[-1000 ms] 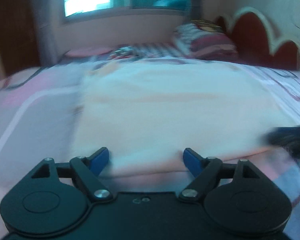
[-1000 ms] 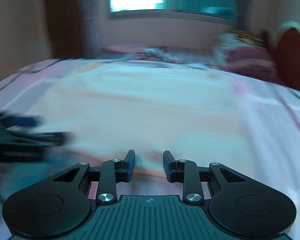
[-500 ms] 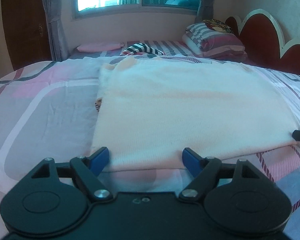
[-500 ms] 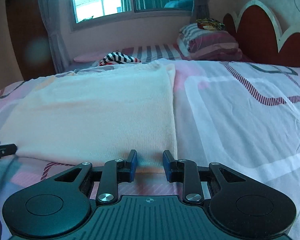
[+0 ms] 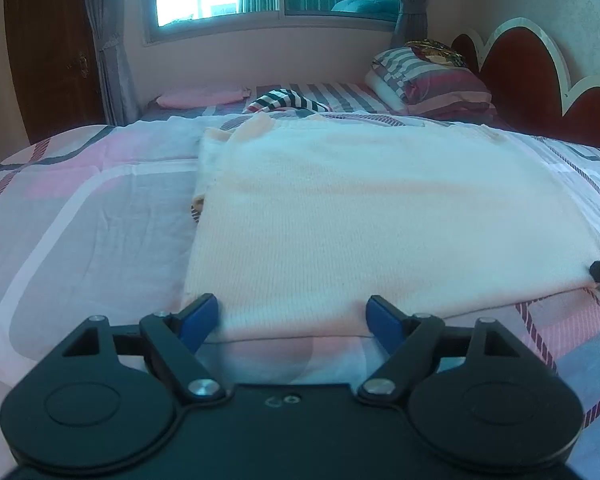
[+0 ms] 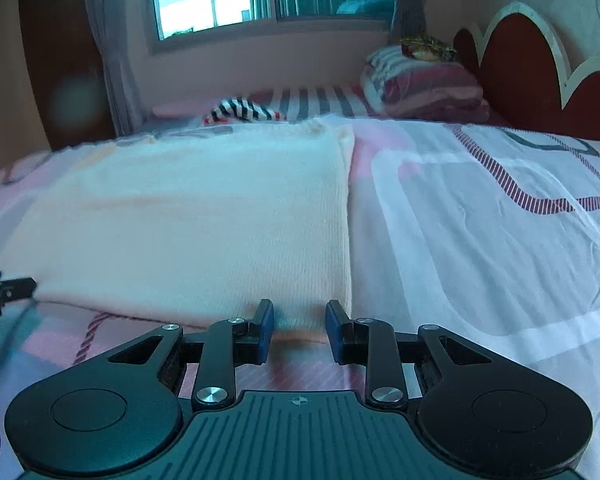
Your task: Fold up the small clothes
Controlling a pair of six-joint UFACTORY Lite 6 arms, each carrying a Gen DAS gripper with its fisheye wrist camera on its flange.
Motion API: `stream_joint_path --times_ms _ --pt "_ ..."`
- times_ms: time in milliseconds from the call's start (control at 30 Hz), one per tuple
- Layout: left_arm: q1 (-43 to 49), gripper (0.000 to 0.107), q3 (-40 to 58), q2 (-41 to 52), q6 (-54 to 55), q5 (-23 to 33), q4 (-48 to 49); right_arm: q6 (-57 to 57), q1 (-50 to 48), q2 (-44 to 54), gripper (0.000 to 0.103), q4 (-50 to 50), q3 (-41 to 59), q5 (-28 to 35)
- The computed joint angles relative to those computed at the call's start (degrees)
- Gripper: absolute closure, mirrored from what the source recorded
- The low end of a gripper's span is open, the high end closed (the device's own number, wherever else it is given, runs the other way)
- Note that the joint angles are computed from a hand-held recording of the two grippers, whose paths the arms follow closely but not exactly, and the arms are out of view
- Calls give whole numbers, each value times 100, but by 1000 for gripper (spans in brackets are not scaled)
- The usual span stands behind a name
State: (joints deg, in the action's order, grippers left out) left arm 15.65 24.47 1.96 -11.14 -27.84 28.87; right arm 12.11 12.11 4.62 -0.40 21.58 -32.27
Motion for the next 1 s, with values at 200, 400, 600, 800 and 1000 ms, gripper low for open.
stream_joint_path --times_ms 200,400,600,800,1000 --pt "156 25 35 -171 -504 202 625 452 -208 -142 74 -566 52 250" --pt "1289 37 -412 -1330 -3331 331 3073 1061 -509 -1244 54 -1097 -347 593" --pt "2391 62 -80 -28 -6263 -1530 4523 2916 -865 -1259 93 -2854 -164 165" --pt "1981 61 466 1158 -6005 -2156 3136 2811 -276 6 102 -2427 1079 190" --pt "1254 73 755 1826 -5589 -2453 1523 2952 123 1696 102 -2373 2752 42"
